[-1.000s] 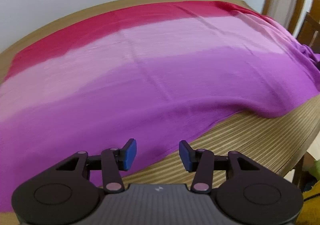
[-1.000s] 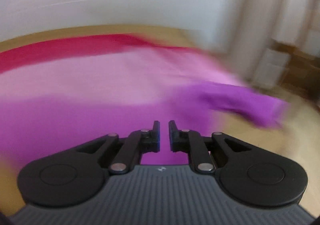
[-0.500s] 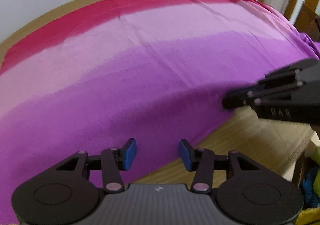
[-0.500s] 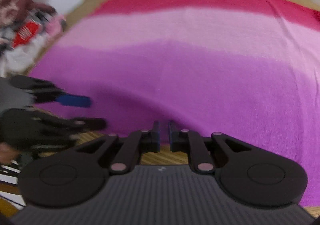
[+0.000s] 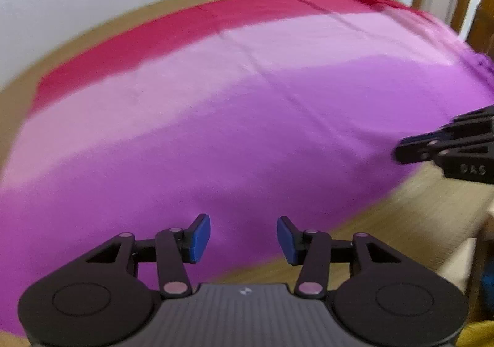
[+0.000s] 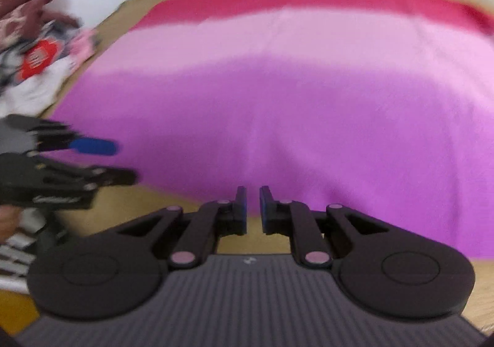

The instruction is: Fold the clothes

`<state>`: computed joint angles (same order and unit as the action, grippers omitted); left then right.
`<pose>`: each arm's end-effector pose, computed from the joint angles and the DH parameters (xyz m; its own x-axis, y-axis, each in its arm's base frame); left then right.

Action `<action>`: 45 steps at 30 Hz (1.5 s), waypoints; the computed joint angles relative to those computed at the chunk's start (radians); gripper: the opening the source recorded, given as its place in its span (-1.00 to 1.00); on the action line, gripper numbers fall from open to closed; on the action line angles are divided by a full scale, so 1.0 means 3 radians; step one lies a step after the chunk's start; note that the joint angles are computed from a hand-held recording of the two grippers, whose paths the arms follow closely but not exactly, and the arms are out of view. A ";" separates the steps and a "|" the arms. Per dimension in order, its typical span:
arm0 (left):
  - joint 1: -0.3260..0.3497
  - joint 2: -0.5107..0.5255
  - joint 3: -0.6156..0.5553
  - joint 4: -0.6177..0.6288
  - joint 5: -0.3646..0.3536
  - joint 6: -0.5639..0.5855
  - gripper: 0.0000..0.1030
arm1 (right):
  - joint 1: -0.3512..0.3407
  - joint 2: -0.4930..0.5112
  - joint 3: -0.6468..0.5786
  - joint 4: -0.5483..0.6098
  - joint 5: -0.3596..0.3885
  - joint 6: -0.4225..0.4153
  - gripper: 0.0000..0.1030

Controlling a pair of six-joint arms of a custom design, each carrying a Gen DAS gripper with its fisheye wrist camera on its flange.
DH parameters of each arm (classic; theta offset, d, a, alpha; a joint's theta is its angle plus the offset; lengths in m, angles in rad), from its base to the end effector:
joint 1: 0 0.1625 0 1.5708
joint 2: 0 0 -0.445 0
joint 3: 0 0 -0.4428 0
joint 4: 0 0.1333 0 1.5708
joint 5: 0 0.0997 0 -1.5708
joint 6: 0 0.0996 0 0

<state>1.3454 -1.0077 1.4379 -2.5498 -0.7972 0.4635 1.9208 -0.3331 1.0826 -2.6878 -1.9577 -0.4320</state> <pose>0.0274 -0.7883 0.3453 -0.6114 0.1970 -0.7664 0.5187 0.8312 -0.2001 0.3885 -0.7852 -0.0439 -0.6982 -0.5398 0.4702 -0.6743 0.7165 -0.1788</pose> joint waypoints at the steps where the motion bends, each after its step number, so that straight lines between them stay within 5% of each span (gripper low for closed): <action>1: 0.0008 0.0042 -0.0034 -0.0013 0.0068 0.0014 -0.03 | 0.0008 0.0069 -0.0065 -0.0023 -0.0129 0.0005 -0.75; 4: 0.0036 0.0036 -0.0032 -0.0009 0.0094 0.0024 -0.01 | 0.0015 0.0062 0.0051 -0.0124 -0.0237 -0.0025 -0.75; 12: 0.0040 -0.0209 0.0165 0.0223 0.0043 -0.0124 0.07 | -0.0024 -0.0371 0.0626 0.0085 0.0129 0.0226 -0.76; 15: -0.0007 -0.0177 0.0147 0.0177 -0.0035 -0.0138 0.08 | -0.0067 -0.0532 0.0832 -0.0386 -0.0058 0.0302 -0.61; 20: -0.0178 0.0051 0.0019 0.0092 -0.0241 0.0028 0.11 | -0.0311 -0.0926 0.1201 -0.1370 -0.0424 0.0865 -0.10; 23: -0.0287 0.0325 -0.0172 0.0113 -0.0300 0.0086 0.11 | -0.0499 -0.1100 0.1263 -0.1871 -0.0818 0.1095 0.03; 29: -0.0520 0.1071 -0.0782 0.0306 -0.0313 -0.0111 0.12 | -0.0990 -0.1239 0.1004 -0.2712 -0.1140 0.0451 0.12; 37: -0.0816 0.2136 -0.2103 0.1165 -0.0166 -0.0890 0.11 | -0.1713 -0.1382 0.0119 -0.1379 -0.0379 0.2224 0.17; 39: -0.0863 0.2260 -0.2260 0.1206 -0.0165 -0.0944 0.11 | -0.1803 -0.1310 -0.0170 -0.1004 -0.0211 0.2249 0.17; 42: -0.0905 0.2388 -0.2445 0.1353 -0.0094 -0.1037 0.12 | -0.1800 -0.1054 -0.0661 -0.0509 -0.0297 0.1945 0.17; 45: -0.0914 0.2511 -0.2661 0.1545 -0.0010 -0.1179 0.12 | -0.1756 -0.0861 -0.0871 -0.0592 -0.0330 0.1453 0.12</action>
